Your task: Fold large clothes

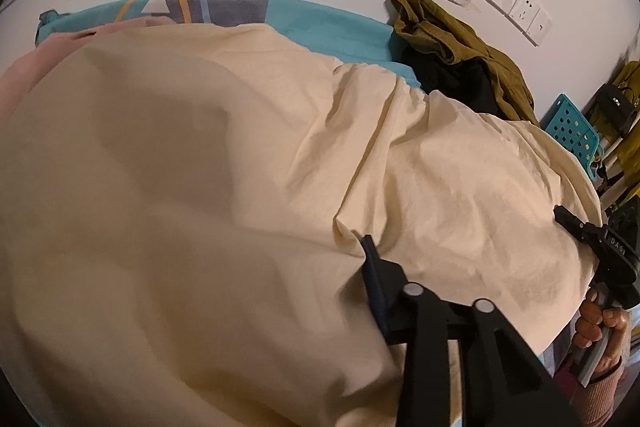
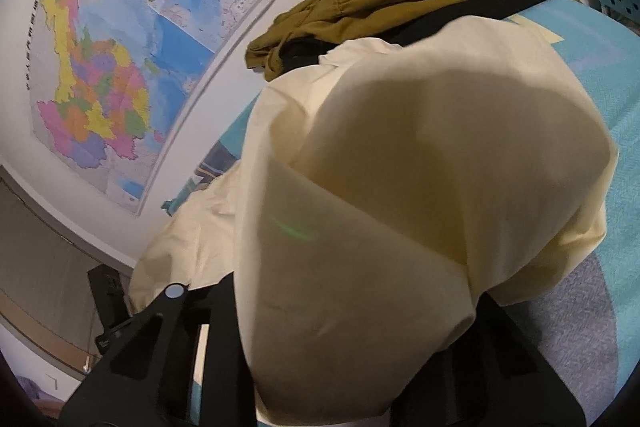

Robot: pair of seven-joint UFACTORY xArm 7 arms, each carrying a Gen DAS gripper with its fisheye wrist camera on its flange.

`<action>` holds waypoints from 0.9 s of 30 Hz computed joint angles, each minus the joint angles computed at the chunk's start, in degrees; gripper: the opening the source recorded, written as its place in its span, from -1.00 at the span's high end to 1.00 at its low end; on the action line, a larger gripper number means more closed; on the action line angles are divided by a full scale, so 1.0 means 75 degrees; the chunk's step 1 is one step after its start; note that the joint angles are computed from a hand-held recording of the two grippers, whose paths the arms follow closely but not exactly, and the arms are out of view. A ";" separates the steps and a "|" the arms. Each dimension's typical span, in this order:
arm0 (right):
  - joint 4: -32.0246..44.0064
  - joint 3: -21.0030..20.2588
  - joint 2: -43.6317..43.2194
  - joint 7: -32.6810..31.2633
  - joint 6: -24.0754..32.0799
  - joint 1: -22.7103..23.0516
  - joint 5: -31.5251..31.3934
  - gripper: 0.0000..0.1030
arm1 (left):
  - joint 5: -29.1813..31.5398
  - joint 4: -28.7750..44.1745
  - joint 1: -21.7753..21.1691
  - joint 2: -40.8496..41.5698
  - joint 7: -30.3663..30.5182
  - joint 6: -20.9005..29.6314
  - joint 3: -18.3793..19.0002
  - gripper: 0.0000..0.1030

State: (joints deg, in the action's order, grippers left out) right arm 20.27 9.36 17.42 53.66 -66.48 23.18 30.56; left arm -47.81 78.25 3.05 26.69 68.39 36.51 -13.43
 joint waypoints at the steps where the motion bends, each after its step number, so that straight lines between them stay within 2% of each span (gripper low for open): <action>1: -0.0041 0.0004 -0.0004 0.0073 -0.0101 -0.0015 -0.0066 0.51 | 0.0006 -0.0016 -0.0003 -0.0024 0.0000 -0.0011 0.0001 0.37; 4: -0.0135 0.0005 -0.0007 0.0330 -0.0460 -0.0089 -0.0320 0.55 | -0.0053 -0.0061 0.0024 -0.0104 0.0136 -0.0021 -0.0029 0.46; 10: -0.0231 0.0122 -0.0639 -0.0196 -0.0283 0.0119 0.0070 0.60 | -0.0280 -0.0161 0.0046 -0.0327 0.0574 -0.0072 -0.0030 0.58; 17: -0.0159 0.0249 -0.1789 -0.1454 0.0440 0.0307 0.0643 0.63 | -0.0555 0.0088 0.0072 -0.0605 0.0991 0.0409 0.0037 0.67; 24: 0.0292 0.0540 -0.2936 -0.3428 0.1171 0.0342 0.1492 0.65 | -0.1121 0.0548 0.0112 -0.0923 0.1545 0.1106 0.0174 0.70; 27: 0.0544 0.0577 -0.3166 -0.3935 0.1376 0.0232 0.1501 0.65 | -0.1409 0.0799 0.0116 -0.0976 0.1686 0.1289 0.0275 0.71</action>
